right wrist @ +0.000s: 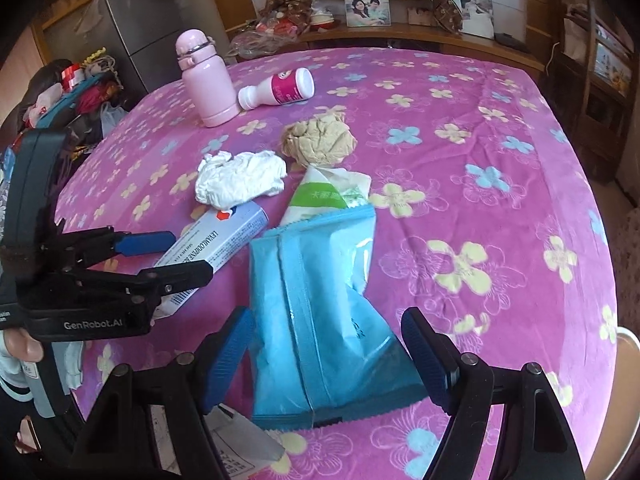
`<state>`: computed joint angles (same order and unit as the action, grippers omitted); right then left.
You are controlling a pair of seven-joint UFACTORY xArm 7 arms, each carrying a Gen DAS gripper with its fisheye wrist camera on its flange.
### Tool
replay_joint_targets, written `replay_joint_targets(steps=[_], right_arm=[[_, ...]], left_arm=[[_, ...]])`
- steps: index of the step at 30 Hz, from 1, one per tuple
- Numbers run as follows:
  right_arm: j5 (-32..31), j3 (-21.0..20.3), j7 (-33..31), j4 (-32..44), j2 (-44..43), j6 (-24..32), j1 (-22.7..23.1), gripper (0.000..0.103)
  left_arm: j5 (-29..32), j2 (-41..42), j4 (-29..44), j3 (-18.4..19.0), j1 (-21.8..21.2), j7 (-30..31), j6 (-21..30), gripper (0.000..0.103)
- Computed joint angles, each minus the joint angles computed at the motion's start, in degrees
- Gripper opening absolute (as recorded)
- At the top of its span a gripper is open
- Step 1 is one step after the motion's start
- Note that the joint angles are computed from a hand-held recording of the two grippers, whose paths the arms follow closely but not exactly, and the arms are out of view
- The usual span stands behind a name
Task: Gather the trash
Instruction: 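Grasp the white medicine box with the left tool while the right tool grasps the blue wet-wipe pack, then carry the medicine box and wet-wipe pack with both tools over the bin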
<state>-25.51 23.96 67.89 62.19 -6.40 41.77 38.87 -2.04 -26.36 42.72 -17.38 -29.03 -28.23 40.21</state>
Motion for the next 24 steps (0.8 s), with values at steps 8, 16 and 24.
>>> replay_joint_targets(steps=[8, 16, 24], right_arm=[[-1.81, -0.40, 0.00, 3.05, 3.58, 3.31, 1.40, 0.080], [-6.06, 0.84, 6.70, -0.63, -2.67, 6.58, 1.95, 0.062], [-5.43, 4.95, 10.21, -4.16, -11.53, 10.31, -0.86, 0.062]], left_arm=[[2.10, 0.48, 0.10, -1.06, 0.68, -1.75, -0.44, 0.070], [-1.00, -3.13, -1.74, -0.57, -1.68, -1.76, -1.60, 0.051], [0.53, -5.27, 0.96, -3.56, -2.46, -3.81, -0.24, 0.051]])
